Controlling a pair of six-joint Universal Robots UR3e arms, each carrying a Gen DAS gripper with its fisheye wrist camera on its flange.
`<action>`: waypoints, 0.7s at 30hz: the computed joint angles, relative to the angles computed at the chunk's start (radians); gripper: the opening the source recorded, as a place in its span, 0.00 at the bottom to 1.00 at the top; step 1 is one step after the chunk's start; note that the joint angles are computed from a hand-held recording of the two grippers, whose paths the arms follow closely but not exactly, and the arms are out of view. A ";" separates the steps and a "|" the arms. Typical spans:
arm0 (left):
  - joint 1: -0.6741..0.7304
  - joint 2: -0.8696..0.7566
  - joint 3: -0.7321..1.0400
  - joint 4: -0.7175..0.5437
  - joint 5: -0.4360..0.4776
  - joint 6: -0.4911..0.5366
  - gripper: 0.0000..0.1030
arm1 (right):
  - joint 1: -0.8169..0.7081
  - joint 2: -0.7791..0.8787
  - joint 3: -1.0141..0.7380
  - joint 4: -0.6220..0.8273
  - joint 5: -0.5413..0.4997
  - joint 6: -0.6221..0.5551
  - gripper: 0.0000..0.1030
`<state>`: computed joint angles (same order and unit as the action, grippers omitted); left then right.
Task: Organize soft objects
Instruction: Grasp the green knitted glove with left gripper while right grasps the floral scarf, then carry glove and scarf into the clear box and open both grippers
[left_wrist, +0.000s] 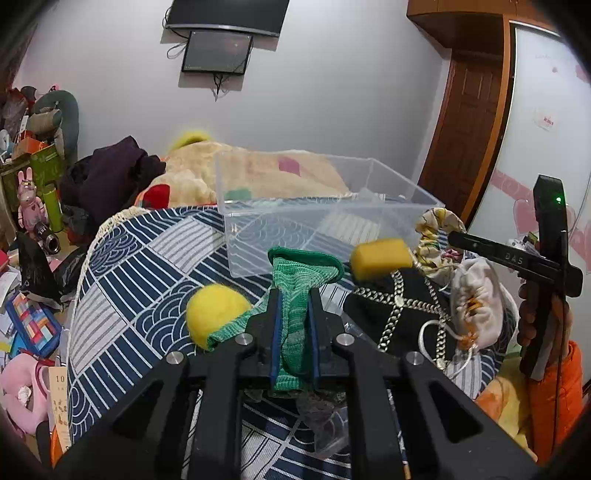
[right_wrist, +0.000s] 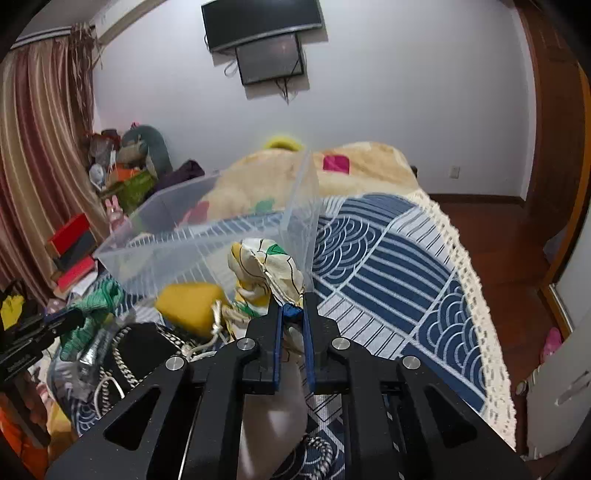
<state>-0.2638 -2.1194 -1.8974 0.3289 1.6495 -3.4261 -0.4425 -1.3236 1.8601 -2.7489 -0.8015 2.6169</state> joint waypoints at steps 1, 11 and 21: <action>-0.003 0.005 -0.001 0.004 0.004 0.000 0.11 | -0.008 -0.004 0.002 -0.006 0.013 0.002 0.08; -0.040 0.072 0.025 0.006 0.067 0.033 0.10 | -0.079 -0.119 0.060 -0.045 0.150 0.020 0.08; 0.010 0.034 0.252 -0.124 0.065 0.087 0.10 | -0.009 -0.047 -0.069 -0.134 0.140 0.129 0.08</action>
